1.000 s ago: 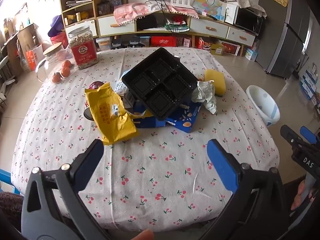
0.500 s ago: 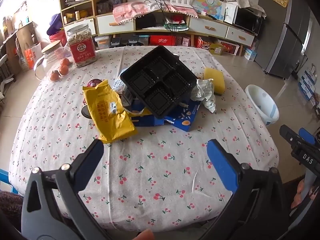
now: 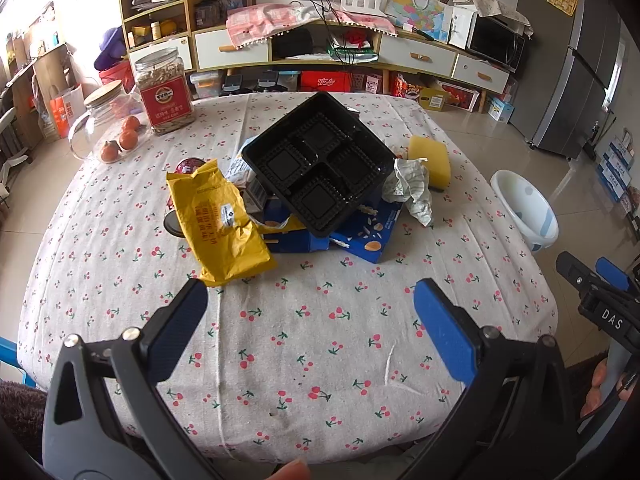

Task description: Collect trash

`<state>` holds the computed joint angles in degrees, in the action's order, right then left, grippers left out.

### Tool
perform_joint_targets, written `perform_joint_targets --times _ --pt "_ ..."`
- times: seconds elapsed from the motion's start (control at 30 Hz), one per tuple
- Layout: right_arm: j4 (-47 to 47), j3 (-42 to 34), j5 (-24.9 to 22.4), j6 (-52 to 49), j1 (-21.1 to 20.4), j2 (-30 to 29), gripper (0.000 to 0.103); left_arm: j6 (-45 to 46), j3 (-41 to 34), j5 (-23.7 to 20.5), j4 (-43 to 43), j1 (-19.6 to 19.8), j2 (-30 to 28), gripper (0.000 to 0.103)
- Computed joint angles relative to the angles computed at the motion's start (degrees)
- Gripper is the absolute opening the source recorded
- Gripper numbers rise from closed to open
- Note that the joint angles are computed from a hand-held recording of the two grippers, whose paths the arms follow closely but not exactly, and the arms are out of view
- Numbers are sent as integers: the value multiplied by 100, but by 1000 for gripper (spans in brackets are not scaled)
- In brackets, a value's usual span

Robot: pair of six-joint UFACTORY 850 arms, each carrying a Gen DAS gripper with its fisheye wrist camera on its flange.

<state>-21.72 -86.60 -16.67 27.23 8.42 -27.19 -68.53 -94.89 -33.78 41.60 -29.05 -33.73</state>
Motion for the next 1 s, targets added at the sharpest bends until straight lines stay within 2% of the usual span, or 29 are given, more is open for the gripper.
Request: perform_joint_targets --times 1.0 --pt "85 -32 -39 -89 -2 -22 103 -4 -15 -3 -4 -11 -12 102"
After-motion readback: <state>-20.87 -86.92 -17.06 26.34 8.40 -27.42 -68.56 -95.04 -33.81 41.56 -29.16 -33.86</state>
